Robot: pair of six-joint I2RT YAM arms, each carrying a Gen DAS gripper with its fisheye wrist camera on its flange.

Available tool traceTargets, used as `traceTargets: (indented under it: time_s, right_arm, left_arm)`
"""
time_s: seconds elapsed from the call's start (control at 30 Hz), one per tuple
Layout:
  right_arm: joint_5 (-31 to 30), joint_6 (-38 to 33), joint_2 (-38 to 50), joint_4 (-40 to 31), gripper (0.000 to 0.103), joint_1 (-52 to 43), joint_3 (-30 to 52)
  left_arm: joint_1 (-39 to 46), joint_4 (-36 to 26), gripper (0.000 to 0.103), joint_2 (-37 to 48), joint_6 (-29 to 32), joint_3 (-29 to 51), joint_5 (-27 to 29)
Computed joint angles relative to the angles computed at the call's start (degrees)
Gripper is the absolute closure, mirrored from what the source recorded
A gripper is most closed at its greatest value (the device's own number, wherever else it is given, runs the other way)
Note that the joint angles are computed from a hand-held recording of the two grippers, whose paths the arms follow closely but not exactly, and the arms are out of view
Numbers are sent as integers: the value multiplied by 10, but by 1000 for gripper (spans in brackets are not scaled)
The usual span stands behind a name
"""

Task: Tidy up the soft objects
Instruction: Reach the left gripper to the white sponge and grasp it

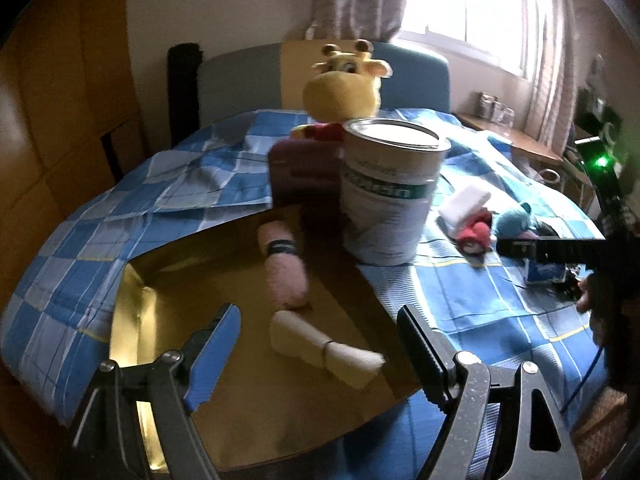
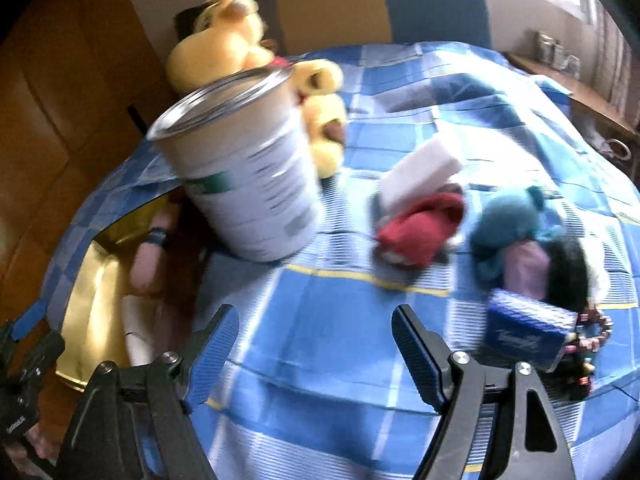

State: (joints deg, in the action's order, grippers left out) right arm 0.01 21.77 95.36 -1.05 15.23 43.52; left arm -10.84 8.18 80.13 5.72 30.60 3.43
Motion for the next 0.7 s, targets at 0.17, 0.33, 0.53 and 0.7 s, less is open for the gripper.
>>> traceTargets:
  time_s: [0.17, 0.33, 0.53, 0.7]
  right_arm:
    - [7, -16, -26, 2, 23, -55, -22]
    - [25, -27, -45, 25, 23, -119, -46]
    - [31, 17, -55, 89, 23, -206, -89]
    - [36, 48, -72, 102, 23, -235, -104]
  left_arm:
    - [-47, -1, 22, 20, -5, 13, -20]
    - [-96, -10, 22, 57, -5, 49, -29]
    - [-154, -54, 29, 142, -13, 136, -21]
    - [-196, -69, 36, 221, -16, 211, -23]
